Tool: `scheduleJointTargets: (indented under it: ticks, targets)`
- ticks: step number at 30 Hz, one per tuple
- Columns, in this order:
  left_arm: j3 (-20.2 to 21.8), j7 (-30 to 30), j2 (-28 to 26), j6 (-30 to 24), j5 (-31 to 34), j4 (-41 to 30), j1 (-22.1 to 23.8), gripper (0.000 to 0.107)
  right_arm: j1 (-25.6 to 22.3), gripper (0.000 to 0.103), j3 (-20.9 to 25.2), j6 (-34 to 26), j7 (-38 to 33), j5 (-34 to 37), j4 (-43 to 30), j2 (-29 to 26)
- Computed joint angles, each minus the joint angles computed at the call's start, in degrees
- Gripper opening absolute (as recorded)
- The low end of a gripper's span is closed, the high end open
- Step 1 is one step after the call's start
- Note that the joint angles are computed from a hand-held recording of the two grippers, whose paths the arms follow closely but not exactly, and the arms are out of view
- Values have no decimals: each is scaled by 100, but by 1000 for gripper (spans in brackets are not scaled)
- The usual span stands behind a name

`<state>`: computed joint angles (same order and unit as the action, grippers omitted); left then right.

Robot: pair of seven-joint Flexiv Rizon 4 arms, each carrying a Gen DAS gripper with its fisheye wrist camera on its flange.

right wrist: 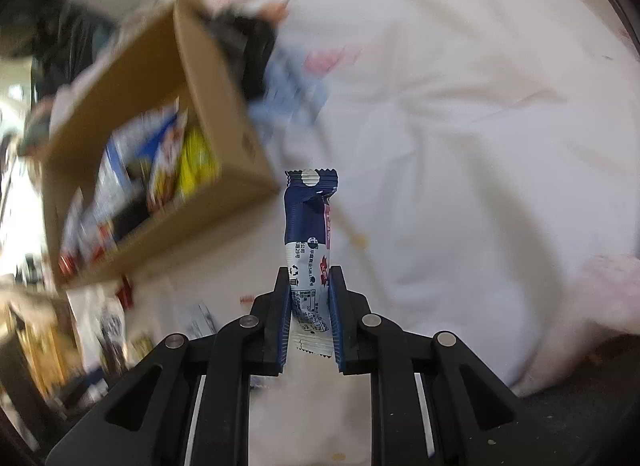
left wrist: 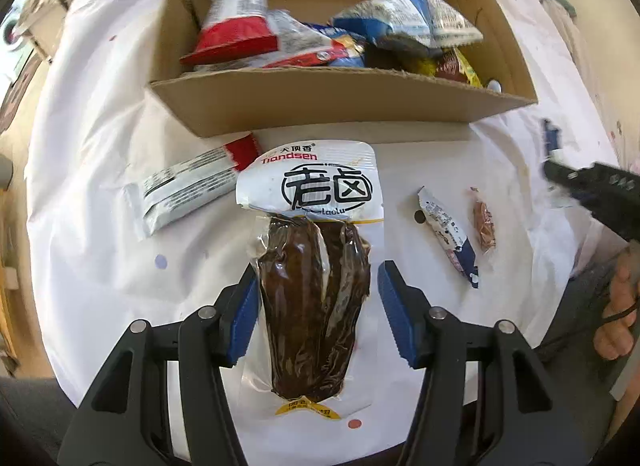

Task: Organize snacks
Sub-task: 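Grasp the brown dried tofu pack with the left tool while the right tool grasps a blue bar, then lower the tofu pack and blue bar into the box with both tools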

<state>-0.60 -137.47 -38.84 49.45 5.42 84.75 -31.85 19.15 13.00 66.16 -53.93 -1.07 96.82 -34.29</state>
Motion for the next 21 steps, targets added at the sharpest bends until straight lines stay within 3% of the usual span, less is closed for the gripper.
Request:
scheduleJointTargets:
  ticks: [4, 10, 15, 21]
  targets:
    - [242, -493, 472, 343, 356, 439, -247, 53, 171, 18, -345, 1375, 382, -150, 634, 426]
    - [639, -1344, 1119, 268, 1450, 467, -486, 53, -421, 18, 415, 2384, -121, -45, 568, 460]
    - [608, -1688, 1362, 102, 1974, 233, -240, 53, -762, 18, 951, 2485, -413, -124, 276, 320]
    - [389, -1366, 1102, 41, 1942, -298, 184, 54, -937, 18, 1343, 2123, -771, -88, -366, 46]
